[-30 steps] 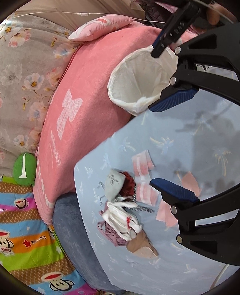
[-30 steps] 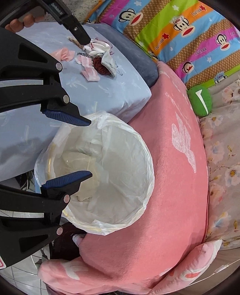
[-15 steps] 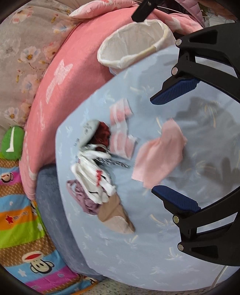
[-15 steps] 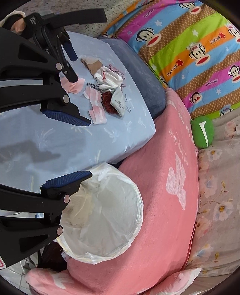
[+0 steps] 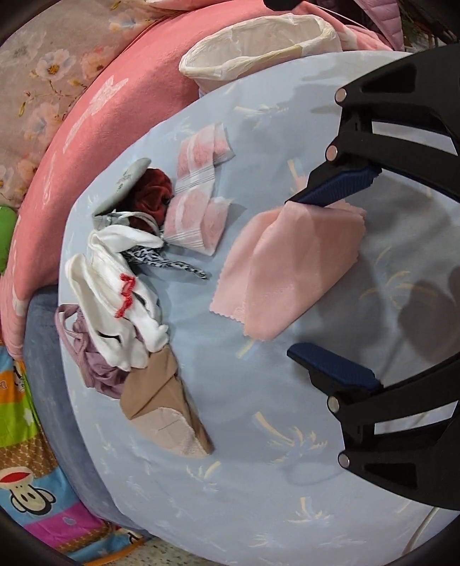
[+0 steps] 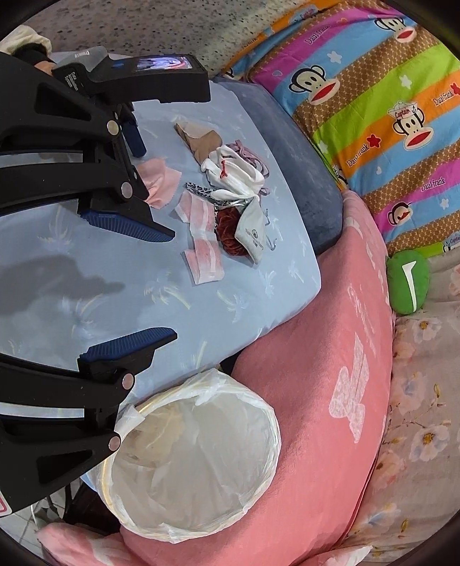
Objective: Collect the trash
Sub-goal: 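Close the left gripper on the pink cloth on the table, then lift the pink cloth with left while right grasps the pink pads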
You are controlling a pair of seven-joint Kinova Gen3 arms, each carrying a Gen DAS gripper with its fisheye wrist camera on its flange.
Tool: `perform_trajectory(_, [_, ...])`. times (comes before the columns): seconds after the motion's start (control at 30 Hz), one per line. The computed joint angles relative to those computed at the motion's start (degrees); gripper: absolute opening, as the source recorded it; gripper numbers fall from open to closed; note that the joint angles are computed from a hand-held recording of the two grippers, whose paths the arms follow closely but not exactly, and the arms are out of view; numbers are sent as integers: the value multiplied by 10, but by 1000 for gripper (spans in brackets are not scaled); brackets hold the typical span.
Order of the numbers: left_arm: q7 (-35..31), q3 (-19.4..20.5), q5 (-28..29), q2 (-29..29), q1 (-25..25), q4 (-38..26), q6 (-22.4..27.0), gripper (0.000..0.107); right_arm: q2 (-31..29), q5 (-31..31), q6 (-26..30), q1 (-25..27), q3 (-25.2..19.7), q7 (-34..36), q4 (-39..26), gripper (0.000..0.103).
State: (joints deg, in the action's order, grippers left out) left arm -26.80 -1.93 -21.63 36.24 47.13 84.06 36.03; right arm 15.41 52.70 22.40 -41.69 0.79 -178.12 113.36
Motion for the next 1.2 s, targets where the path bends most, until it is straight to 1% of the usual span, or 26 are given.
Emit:
perform_trajectory(0.03, [0,-3,-5,1,4,-3,4,60,6,-7,0,3,-4,8,-5,50])
perform_trajectory(0.07, [-1,-4,-9,1,5,-2,3,49,11,-12,-1,5,-5,15,-9,50])
perform_trajectory(0.1, [-6,-1,-9,0,2,-1,1,33,18,-22,-1,8,-7,26,-16,50])
perform_trajectory(0.2, [-34,19,11,-9,-27,11,-19,7,37,-49,-8,9,-3,56,-31,50])
perform_trajectory(0.23, [-39,21,18,-14,-33,18,-27,6,42,-57,-9,7,0,66,-36,50])
perform_trajectory(0.37, [-20,-8,7,-37,-19,46,-51,5,70,-85,-14,-3,18,105,-65,50])
perform_trajectory(0.5, [-10,-21,-8,-50,-18,53,-59,5,104,-112,-22,-15,46,133,-100,50])
perform_trajectory(0.63, [-4,-27,-27,-48,-17,40,-53,5,141,-157,-18,-4,51,180,-144,50])
perform_trajectory(0.8, [-6,-24,-34,-36,-24,16,-49,5,182,-210,5,9,51,242,-199,50])
perform_trajectory(0.97, [-16,-21,-30,-32,-31,7,-52,5,207,-266,18,21,51,287,-222,50])
perform_trajectory(1.0, [-17,-21,-29,-31,-31,5,-52,5,210,-276,18,25,48,297,-223,49])
perform_trajectory(1.03, [-18,-21,-28,-31,-31,5,-52,5,211,-281,15,20,53,301,-221,44])
perform_trajectory(1.07, [-20,-21,-27,-30,-32,3,-51,5,212,-278,15,6,67,299,-219,36])
perform_trajectory(1.1, [-21,-21,-27,-30,-30,2,-50,5,212,-280,17,2,70,304,-218,31])
perform_trajectory(1.13, [-22,-21,-27,-30,-30,2,-50,5,211,-279,16,-4,74,306,-215,23])
perform_trajectory(1.2, [-22,-21,-25,-31,-28,2,-50,5,203,-287,4,-3,72,311,-201,20])
